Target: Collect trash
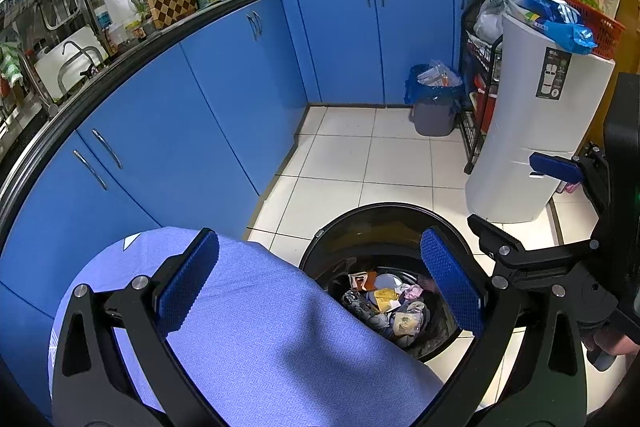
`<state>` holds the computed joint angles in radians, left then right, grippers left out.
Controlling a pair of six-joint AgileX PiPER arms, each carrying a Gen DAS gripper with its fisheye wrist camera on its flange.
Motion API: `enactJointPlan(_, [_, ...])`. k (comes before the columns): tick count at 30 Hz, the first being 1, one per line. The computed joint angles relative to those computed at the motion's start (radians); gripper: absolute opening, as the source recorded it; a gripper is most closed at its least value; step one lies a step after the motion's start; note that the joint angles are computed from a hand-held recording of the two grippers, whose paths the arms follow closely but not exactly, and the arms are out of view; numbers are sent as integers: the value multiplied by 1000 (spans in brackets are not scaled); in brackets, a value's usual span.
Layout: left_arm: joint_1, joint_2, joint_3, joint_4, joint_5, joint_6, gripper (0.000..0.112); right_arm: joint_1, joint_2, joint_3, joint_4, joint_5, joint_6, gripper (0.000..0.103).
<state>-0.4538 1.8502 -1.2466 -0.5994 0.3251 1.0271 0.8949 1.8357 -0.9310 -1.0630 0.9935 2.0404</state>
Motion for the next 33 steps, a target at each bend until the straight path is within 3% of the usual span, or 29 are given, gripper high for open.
enactJointPlan(33, [19, -13, 29, -152, -3, 160, 99, 0, -9, 11, 1, 4, 8, 84])
